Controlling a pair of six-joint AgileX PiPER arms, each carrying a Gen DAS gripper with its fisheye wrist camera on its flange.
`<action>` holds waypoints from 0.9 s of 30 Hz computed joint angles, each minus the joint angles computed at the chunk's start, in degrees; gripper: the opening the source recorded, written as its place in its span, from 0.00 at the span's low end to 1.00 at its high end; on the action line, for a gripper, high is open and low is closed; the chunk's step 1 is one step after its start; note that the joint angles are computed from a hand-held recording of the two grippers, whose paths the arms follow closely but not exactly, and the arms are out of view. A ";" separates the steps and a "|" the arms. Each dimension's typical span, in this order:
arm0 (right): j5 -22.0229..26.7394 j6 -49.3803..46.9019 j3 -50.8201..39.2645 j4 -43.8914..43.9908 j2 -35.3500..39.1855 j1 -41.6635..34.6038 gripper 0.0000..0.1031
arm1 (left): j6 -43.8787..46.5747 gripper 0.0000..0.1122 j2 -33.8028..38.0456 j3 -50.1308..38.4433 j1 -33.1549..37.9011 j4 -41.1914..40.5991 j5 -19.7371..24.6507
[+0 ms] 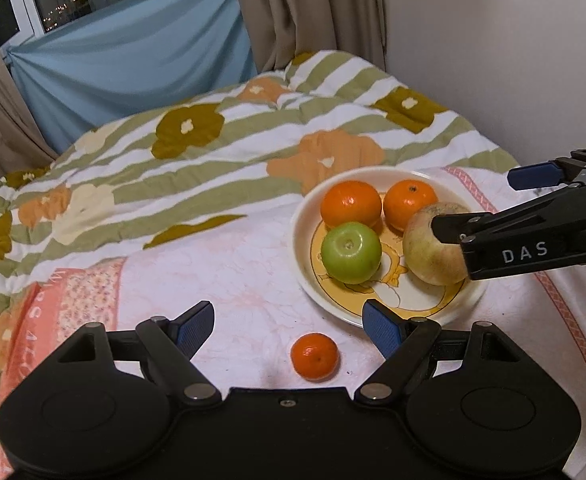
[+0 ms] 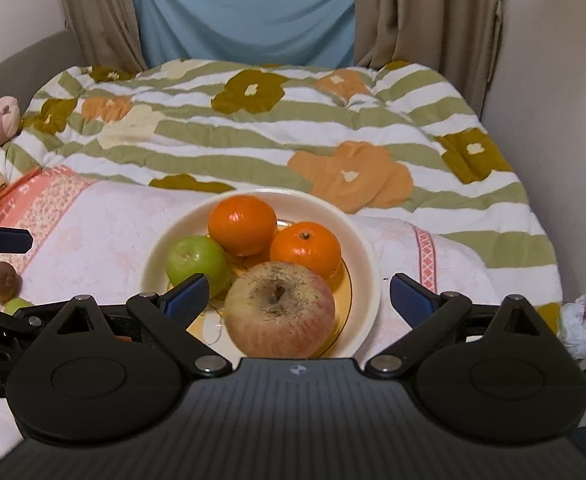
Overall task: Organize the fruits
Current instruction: 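Withdraw both tools from the bowl toward the remaining fruits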
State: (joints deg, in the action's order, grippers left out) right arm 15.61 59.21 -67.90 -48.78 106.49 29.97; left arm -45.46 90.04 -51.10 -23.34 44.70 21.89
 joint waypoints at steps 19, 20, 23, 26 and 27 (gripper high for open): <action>24.75 18.73 -0.90 -8.17 -11.62 23.93 1.00 | 42.26 0.76 -31.58 16.36 23.21 -32.81 0.97; 25.83 19.72 -0.97 -8.61 -11.56 25.34 1.00 | 47.10 0.76 -32.49 16.74 25.56 -36.76 1.20; 29.53 21.94 -1.74 -8.94 -10.83 29.46 1.00 | 61.16 0.76 -35.26 18.42 32.28 -48.12 2.27; 32.37 23.83 -2.03 -8.54 -10.11 32.41 1.00 | 76.03 0.76 -36.78 19.86 38.78 -60.23 4.29; 32.87 24.60 -2.04 -8.41 -9.88 33.02 1.00 | 79.76 0.76 -37.24 20.44 40.46 -63.00 4.98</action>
